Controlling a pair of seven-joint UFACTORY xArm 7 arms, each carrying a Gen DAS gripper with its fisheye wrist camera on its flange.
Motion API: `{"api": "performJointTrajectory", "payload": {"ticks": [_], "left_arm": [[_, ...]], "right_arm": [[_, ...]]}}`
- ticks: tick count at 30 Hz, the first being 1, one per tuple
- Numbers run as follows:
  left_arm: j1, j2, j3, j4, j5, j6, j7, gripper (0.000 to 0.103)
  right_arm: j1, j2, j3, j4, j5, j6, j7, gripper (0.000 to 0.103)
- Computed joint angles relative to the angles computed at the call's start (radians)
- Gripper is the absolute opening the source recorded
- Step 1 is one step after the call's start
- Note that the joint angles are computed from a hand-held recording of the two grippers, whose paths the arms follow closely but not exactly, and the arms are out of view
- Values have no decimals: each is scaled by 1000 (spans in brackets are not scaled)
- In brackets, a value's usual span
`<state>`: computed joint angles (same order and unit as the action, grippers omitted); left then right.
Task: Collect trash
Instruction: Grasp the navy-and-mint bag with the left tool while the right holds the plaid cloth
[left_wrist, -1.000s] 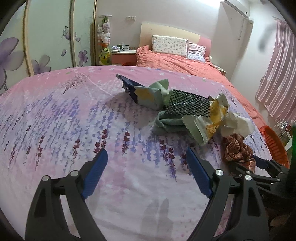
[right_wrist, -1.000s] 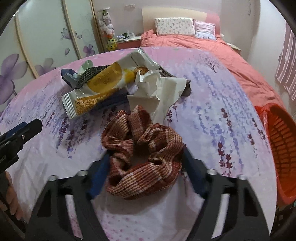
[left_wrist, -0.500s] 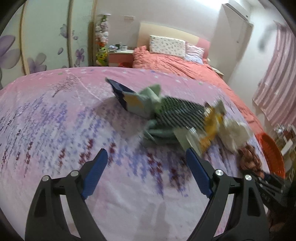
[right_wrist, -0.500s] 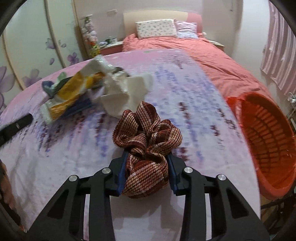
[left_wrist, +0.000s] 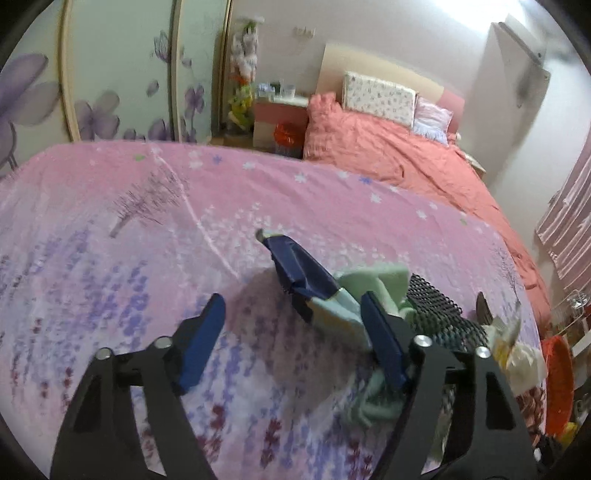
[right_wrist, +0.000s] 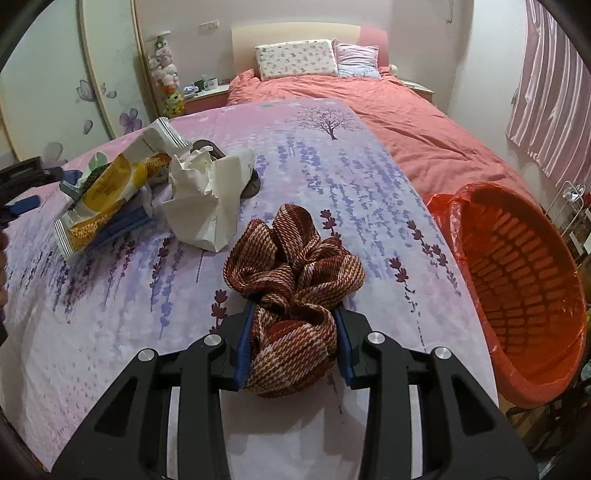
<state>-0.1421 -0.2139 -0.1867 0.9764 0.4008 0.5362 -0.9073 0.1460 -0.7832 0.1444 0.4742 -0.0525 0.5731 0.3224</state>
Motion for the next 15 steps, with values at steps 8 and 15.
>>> {"api": "performJointTrajectory", "payload": {"ticks": [8,15], "left_arm": [[-42,38,54,-17,-211,-98,192,32],[-19,-21,71,-68,-251,-40,272,22]], "right_arm": [[0,8,2,8,-4,3,2,38],[0,11,4,10,-6,2,4,39]]}}
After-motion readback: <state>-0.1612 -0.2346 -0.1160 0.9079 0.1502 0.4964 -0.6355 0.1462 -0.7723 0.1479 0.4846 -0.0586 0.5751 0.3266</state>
